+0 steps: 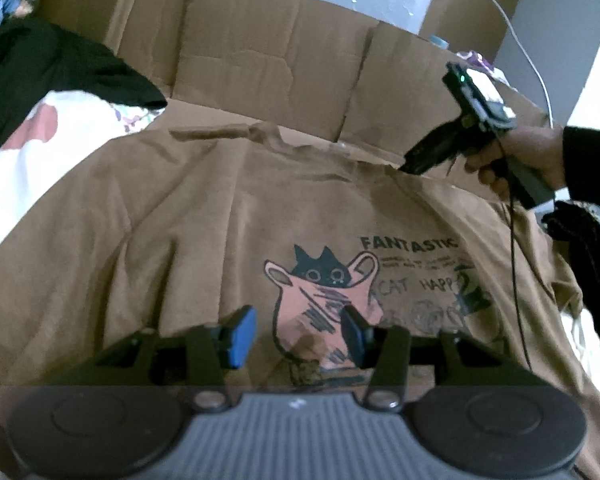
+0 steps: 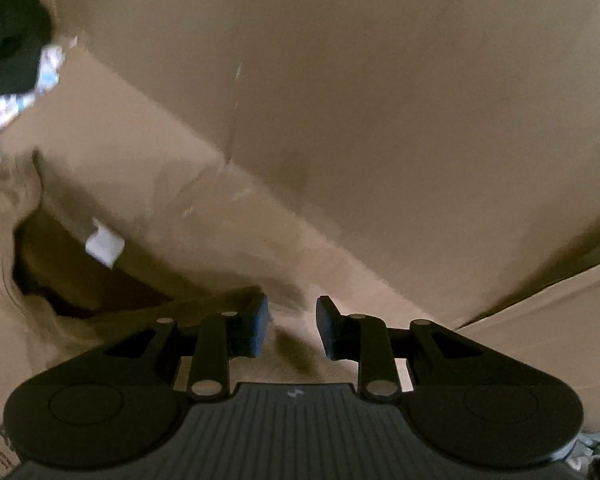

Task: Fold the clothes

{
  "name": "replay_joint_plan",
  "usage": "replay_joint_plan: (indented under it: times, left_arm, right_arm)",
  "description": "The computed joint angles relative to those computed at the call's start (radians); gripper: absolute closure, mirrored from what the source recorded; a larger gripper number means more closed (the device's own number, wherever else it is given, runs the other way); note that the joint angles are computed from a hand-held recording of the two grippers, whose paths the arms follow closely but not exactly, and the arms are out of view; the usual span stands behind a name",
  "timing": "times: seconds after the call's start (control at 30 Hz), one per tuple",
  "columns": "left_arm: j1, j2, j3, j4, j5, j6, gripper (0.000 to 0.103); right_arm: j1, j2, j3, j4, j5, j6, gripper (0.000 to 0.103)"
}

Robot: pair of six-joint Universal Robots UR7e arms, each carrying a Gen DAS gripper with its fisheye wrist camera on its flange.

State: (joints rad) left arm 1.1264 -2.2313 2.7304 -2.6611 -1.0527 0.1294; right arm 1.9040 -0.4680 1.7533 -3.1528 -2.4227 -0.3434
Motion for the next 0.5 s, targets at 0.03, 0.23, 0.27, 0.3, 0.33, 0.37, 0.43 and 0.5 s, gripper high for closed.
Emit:
replay_joint_plan:
  times: [0.03,0.23,0.27,0.3,0.33,0.37,0.43,0.5]
  left_arm:
    - [0.008,0.005,-0.003,-0.004,-0.005,0.000,0.053]
    - [0.024,0.012,-0.012,-0.002,-0.023,-0.002,0.053]
    - [0.025,0.012,-0.013,0.000,-0.025,-0.003,0.053]
    - [0.027,0.012,-0.014,0.002,-0.027,-0.004,0.053]
    - [0.028,0.012,-0.015,0.003,-0.029,-0.005,0.053]
    - [0.029,0.012,-0.016,0.005,-0.031,-0.006,0.053]
    - [0.032,0.011,-0.019,0.008,-0.036,-0.008,0.053]
    - [0.038,0.013,-0.021,0.004,-0.041,-0.011,0.053]
  right_arm:
    - [0.003,0.011,0.001,-0.036,-0.008,-0.024,0.067]
    - [0.000,0.011,-0.008,0.019,0.033,-0.030,0.101]
    - [0.003,0.010,-0.011,0.038,0.033,-0.040,0.101]
    - [0.008,0.017,-0.018,0.043,0.021,-0.059,0.102]
    - [0.011,0.022,-0.026,0.048,0.011,-0.069,0.103]
    - [0.012,0.025,-0.029,0.044,0.007,-0.071,0.103]
    - [0.014,0.029,-0.028,-0.007,0.001,-0.096,0.103]
    - [0.018,0.048,-0.034,-0.102,-0.011,-0.137,0.103]
